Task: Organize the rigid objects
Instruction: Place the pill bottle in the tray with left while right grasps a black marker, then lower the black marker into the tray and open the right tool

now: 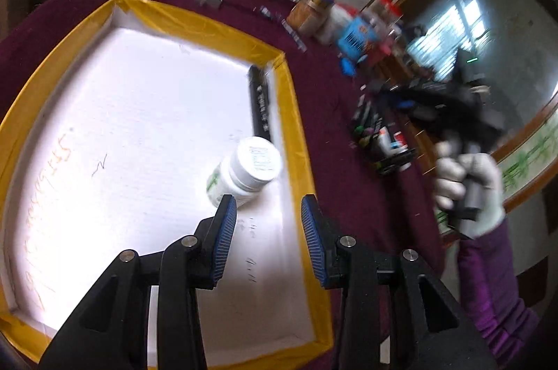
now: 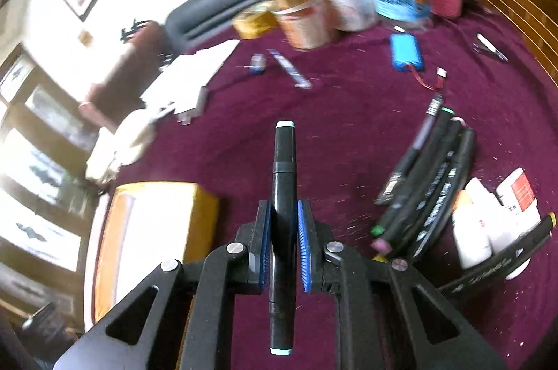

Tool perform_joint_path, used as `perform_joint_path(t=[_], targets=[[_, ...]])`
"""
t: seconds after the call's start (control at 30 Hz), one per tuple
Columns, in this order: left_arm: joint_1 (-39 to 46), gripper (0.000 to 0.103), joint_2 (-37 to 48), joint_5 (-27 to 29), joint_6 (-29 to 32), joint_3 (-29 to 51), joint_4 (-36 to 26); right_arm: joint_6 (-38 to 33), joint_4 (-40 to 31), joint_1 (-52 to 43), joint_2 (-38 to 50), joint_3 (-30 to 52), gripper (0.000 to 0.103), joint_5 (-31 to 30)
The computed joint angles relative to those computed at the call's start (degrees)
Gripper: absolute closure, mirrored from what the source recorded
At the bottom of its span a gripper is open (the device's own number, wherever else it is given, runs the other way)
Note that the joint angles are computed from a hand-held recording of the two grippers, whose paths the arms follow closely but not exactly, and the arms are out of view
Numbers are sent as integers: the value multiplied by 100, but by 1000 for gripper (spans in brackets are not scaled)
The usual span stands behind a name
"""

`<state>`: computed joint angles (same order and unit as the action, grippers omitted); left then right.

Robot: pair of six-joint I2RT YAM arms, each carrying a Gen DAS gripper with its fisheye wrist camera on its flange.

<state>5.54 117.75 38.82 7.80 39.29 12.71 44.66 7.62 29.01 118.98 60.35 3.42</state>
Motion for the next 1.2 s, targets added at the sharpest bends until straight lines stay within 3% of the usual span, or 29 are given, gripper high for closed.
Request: perform_joint_path(t=[0.23, 0.37, 0.5, 0.57, 0.7, 0.93, 1.1, 1.2], targets=[[-465, 67, 824, -1048, -827, 1664, -291, 22, -31, 511, -34, 352, 90, 6], [-441, 67, 1408, -1006, -1341, 2508, -478, 71, -174, 690, 123, 640, 90, -10], [-92, 64, 977, -364, -1404, 1830, 85, 127, -305, 831, 486, 1047, 90, -253], [207, 54, 620, -75, -1363, 1286, 421, 120, -410, 917, 775, 1391, 90, -393], [918, 46, 144, 457, -1221, 446, 878, 45, -785, 1083, 1420, 2270, 90, -591], [1812, 46, 117, 730, -945, -21, 1084, 158, -1362, 1364, 2475, 3810, 90, -1043], [2064, 46, 210, 895, -749, 46, 807, 180, -2183, 1548, 3398, 5311, 90, -1183], [2071, 46, 218, 938, -720, 18, 863, 95, -2519, 1637, 3680, 5716, 89, -1168]])
